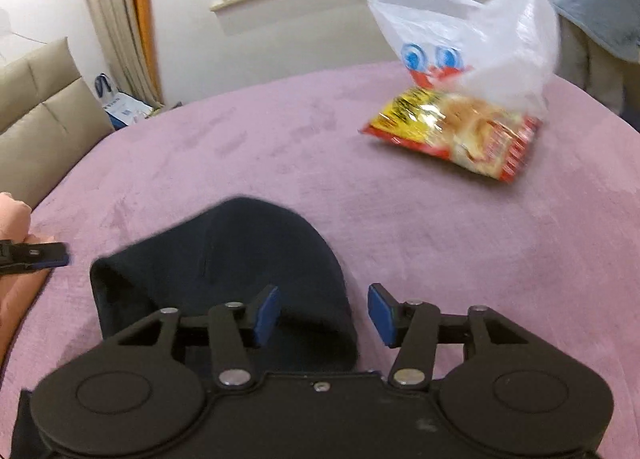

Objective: Fold large clothes

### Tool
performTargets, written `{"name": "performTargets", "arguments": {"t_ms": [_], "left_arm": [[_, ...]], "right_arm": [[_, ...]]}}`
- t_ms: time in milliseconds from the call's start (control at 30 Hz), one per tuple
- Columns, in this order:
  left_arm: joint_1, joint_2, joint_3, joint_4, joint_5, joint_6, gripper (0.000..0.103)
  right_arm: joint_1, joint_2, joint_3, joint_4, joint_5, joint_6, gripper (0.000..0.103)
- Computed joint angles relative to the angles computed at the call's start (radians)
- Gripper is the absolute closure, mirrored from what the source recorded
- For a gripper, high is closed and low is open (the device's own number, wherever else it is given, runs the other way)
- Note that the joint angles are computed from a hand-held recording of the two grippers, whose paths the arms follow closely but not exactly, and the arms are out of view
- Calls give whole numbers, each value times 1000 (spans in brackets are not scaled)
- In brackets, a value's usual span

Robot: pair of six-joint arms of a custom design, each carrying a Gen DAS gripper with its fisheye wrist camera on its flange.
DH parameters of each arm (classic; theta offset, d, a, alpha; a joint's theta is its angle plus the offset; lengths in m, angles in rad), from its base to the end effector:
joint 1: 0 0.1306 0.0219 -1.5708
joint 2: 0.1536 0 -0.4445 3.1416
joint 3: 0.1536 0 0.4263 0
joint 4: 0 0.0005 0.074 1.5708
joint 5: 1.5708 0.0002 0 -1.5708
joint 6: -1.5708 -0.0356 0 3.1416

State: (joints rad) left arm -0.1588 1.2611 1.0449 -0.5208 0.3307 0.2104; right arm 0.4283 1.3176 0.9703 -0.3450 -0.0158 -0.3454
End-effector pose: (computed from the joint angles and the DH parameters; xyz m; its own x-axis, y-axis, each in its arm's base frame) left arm 0.4412 -0.0829 0.4057 -0.7298 -0.0832 -0.6786 0.2399 0.8983 -0.3681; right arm 0.4210 0.1923 0.3577 -0.6907 0.0568 -0.7209 -0.2045 0.9409 0.2701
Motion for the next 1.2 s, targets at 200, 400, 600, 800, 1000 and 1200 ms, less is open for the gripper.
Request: {"name": "performTargets", "arguments": {"t_ms": [200, 400, 600, 800, 1000, 1200], "left_arm": [[-53, 245, 227, -172, -69, -127, 38], [-28, 401, 331, -351, -7, -162, 39], [-19, 391, 301, -296, 20, -128, 69], [-57, 234, 167, -166, -39, -215, 91], [-54, -123, -49, -53, 18, -181, 91], [-257, -530, -175, -182, -210, -166, 91]], "right_arm": [[-27, 177, 118, -28, -96, -46, 24], [-80, 291, 197, -101, -214, -99, 24], [-65, 308, 227, -141, -279, -22, 86], [20, 181, 145, -67, -105, 90, 89], [97, -150, -32, 4, -17, 227, 91], [313, -482, -188, -41, 259, 326, 91]]}}
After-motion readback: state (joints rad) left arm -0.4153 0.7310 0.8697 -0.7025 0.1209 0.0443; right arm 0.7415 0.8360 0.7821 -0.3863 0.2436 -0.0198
